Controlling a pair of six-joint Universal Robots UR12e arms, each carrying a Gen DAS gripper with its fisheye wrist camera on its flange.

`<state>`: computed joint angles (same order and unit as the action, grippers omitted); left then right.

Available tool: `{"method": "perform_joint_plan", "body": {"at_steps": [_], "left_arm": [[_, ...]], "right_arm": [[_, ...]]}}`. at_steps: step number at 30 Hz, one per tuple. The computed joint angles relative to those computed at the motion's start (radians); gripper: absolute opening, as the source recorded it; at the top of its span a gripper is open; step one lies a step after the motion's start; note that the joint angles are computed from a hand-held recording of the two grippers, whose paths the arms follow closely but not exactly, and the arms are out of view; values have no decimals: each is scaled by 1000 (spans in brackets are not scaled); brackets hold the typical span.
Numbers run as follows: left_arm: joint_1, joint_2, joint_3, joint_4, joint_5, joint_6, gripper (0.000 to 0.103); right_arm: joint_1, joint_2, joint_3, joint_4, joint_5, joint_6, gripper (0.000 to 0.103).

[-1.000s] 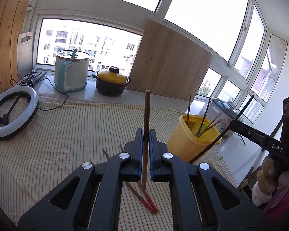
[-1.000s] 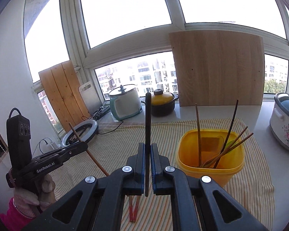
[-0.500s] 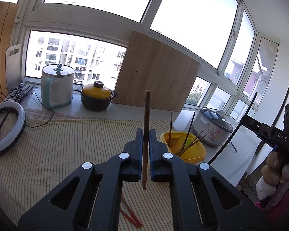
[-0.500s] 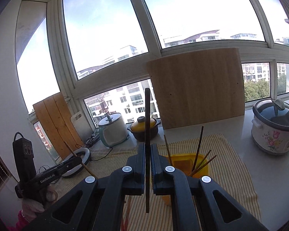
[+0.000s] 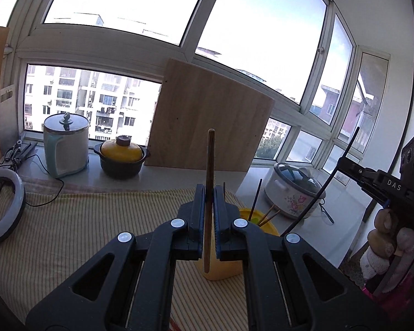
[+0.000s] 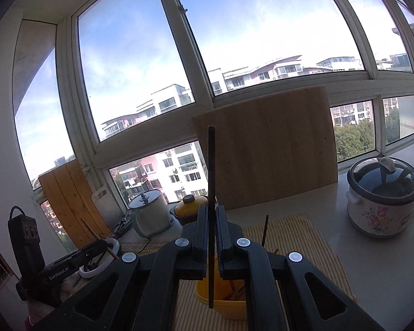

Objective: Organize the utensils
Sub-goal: 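Lower both chopsticks into the yellow bucket and open both grippers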

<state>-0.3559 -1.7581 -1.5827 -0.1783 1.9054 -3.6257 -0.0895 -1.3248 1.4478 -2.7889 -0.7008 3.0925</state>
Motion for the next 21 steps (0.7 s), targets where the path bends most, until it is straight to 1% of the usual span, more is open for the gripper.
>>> {"method": "perform_joint_plan", "body": {"at_steps": [5,11,13,14,19,21], "left_arm": [[-5,-16,30,5,0,25,4],[-5,-40,72,7,-11,46,4],[-1,-46,81,7,-31,39,4],[1,-49,86,3,-40,36,4],[5,-71,115,-12,-32,31,4],[9,-80,128,-19,-39,25,4]], "right_arm": [[4,20,-23,-28,-36,32,3],[14,37,-35,-5,-84,7,3],[17,41,-34,-1,-100,0,3],[16,44,-36,4,-101,-1,3],[17,53,-35,35,-112,-9,3],[17,55,-34,50,-115,-17,3]]}}
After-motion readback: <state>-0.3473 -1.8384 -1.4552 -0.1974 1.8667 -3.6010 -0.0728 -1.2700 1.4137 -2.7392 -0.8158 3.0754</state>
